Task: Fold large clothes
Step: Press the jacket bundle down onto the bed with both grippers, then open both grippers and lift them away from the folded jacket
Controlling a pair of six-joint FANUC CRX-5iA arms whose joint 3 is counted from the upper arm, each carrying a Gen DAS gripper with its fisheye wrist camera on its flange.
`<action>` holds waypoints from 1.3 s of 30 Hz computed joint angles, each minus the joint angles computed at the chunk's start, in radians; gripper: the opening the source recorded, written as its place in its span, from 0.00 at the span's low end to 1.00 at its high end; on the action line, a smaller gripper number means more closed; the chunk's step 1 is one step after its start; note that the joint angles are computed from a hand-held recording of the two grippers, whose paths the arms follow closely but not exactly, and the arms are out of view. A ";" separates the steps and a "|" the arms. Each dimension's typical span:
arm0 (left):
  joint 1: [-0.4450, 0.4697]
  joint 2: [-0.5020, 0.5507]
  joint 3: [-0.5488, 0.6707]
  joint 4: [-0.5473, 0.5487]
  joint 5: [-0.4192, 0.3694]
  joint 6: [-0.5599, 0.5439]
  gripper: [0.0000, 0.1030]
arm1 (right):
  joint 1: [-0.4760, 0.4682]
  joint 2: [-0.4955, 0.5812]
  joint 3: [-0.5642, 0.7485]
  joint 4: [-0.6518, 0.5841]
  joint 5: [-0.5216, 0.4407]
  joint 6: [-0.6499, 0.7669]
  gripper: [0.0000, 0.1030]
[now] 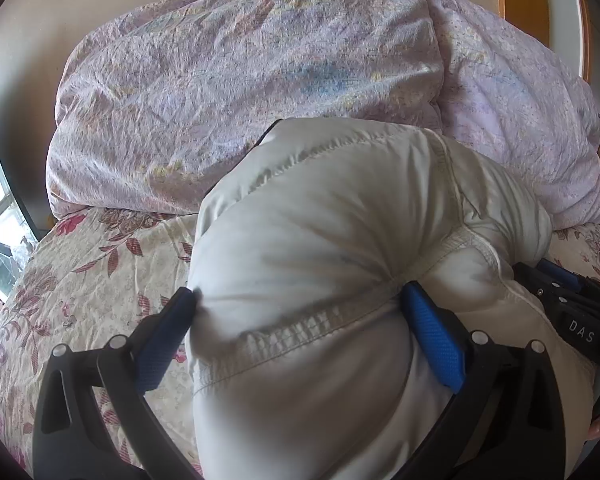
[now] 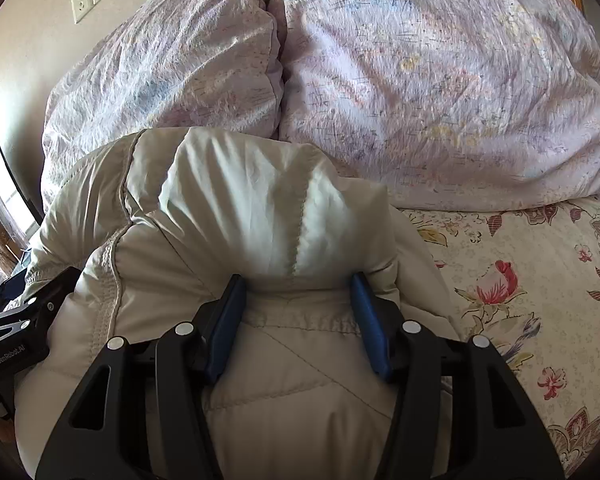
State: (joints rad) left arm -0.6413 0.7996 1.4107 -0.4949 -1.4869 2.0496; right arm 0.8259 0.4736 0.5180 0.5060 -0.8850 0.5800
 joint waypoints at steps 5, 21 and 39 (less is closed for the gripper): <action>-0.010 -0.103 -0.148 -0.011 0.065 0.034 0.98 | 0.026 -0.033 -0.004 0.018 -0.062 -0.012 0.54; -0.023 -0.241 -0.338 0.046 0.106 0.087 0.98 | 0.076 -0.179 -0.177 0.019 -0.066 -0.107 0.74; -0.111 -0.497 -0.639 0.058 0.136 0.232 0.98 | 0.248 -0.410 -0.418 0.204 -0.134 -0.376 0.99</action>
